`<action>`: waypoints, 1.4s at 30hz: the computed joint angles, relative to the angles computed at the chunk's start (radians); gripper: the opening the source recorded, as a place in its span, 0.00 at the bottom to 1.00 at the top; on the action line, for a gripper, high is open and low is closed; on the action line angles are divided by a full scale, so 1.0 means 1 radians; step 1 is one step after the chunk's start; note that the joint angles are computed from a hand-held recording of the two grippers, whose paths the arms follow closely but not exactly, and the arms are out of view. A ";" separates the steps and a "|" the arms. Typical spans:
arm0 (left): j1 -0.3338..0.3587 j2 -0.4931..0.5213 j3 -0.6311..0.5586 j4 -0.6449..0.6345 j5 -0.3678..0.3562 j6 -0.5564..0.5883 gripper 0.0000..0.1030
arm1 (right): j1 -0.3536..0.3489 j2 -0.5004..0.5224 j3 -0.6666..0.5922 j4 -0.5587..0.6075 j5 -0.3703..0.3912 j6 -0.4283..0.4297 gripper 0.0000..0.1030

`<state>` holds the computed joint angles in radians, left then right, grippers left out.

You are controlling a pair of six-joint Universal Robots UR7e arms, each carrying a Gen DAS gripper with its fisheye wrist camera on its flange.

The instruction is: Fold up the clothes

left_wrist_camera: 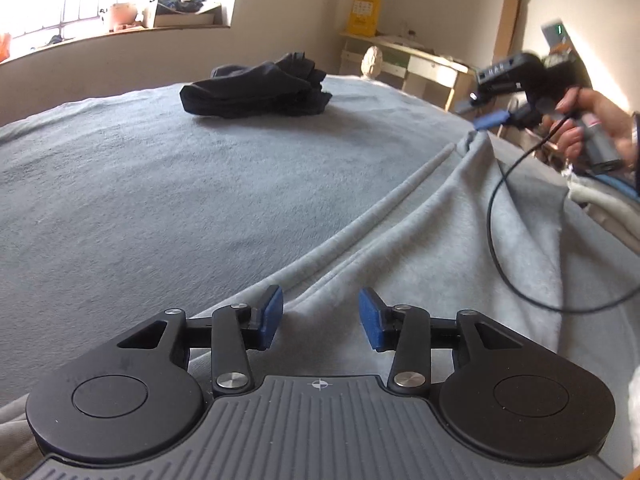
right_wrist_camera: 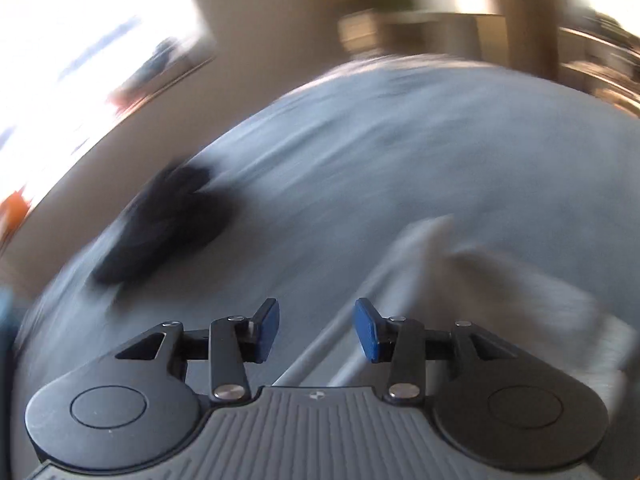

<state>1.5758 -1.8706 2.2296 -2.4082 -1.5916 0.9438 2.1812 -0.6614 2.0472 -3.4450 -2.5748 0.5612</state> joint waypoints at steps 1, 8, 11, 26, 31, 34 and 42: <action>-0.001 -0.004 -0.005 0.007 0.021 0.015 0.41 | 0.009 -0.001 -0.025 0.080 0.104 -0.083 0.43; -0.030 -0.015 0.037 -0.092 0.164 0.130 0.41 | 0.086 0.206 -0.379 0.625 0.451 -0.724 0.43; -0.034 -0.020 0.059 -0.141 0.174 0.178 0.41 | 0.100 0.298 -0.503 0.765 0.438 -0.902 0.42; 0.033 0.003 0.136 -0.327 0.052 0.340 0.15 | 0.152 0.443 -0.621 0.821 0.265 -1.083 0.08; 0.020 -0.006 0.150 -0.373 0.040 0.339 0.02 | 0.172 0.463 -0.657 0.802 0.208 -1.101 0.06; 0.011 0.004 0.147 -0.413 0.042 0.324 0.02 | 0.176 0.475 -0.682 0.800 0.187 -1.109 0.06; 0.008 0.064 0.176 -0.556 0.095 0.354 0.01 | 0.140 0.509 -0.666 0.708 0.177 -1.117 0.06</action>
